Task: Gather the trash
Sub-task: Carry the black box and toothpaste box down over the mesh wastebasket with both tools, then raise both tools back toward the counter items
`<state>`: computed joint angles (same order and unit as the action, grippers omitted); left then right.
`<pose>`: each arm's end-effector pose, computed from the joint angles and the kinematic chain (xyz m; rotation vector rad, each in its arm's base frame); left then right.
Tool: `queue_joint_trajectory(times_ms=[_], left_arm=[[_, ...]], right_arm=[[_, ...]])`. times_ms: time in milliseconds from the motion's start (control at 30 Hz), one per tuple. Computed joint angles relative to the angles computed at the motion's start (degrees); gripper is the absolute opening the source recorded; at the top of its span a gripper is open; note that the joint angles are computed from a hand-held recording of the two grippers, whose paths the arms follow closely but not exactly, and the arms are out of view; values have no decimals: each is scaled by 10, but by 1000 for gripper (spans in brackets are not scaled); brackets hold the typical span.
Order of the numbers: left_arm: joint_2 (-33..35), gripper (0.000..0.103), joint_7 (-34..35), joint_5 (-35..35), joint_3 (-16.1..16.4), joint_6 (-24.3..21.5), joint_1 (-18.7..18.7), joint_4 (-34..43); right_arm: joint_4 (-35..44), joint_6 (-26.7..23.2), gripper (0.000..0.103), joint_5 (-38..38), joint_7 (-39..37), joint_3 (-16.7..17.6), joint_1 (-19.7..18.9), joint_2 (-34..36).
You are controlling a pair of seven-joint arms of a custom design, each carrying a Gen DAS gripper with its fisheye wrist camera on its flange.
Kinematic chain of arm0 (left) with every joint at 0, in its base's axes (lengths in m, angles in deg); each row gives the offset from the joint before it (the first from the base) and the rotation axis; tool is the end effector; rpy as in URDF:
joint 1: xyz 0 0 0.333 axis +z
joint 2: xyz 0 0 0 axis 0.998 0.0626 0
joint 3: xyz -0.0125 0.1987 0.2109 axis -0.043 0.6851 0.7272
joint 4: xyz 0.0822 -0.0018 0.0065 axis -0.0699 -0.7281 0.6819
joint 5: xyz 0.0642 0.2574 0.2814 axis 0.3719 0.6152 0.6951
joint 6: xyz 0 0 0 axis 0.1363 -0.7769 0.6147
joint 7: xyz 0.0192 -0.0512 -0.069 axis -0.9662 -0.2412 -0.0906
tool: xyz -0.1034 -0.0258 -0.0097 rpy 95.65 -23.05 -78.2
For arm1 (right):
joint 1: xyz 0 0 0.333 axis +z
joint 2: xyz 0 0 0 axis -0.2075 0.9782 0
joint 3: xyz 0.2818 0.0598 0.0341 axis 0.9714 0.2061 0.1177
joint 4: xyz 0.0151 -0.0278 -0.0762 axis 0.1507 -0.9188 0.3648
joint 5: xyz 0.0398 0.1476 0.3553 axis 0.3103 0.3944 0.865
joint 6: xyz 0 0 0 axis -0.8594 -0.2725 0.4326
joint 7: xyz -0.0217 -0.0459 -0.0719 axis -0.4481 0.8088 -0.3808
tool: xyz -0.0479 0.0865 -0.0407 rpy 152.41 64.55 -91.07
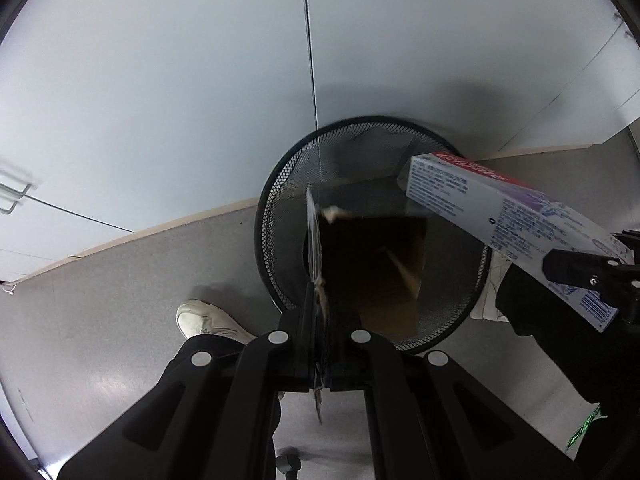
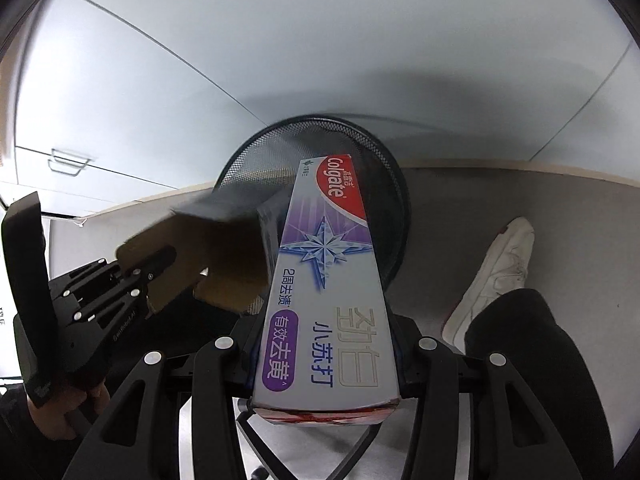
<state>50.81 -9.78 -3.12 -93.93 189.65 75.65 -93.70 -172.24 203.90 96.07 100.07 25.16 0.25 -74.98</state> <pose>0.5404 -0.2064 0.3667 -2.0591 2.1543 -0.1611 0.5615 0.1751 0.3950 -2.1885 1.8491 0.3321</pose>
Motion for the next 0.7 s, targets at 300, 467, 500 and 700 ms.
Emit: queue_joint_trajectory(times_ms=[300, 467, 500, 700], left_arm=[[49, 9, -3, -4, 3, -26, -3, 44], [61, 73, -14, 32, 9, -57, -14, 63], [59, 75, -17, 41, 10, -53, -16, 59], [46, 98, -26, 42, 11, -56, -9, 43]], right_arm=[[75, -9, 83, -11, 26, 4, -3, 73], [70, 7, 94, -13, 26, 1, -11, 63], [65, 11, 95, -12, 24, 0, -13, 59], [53, 22, 100, -17, 27, -2, -17, 44]])
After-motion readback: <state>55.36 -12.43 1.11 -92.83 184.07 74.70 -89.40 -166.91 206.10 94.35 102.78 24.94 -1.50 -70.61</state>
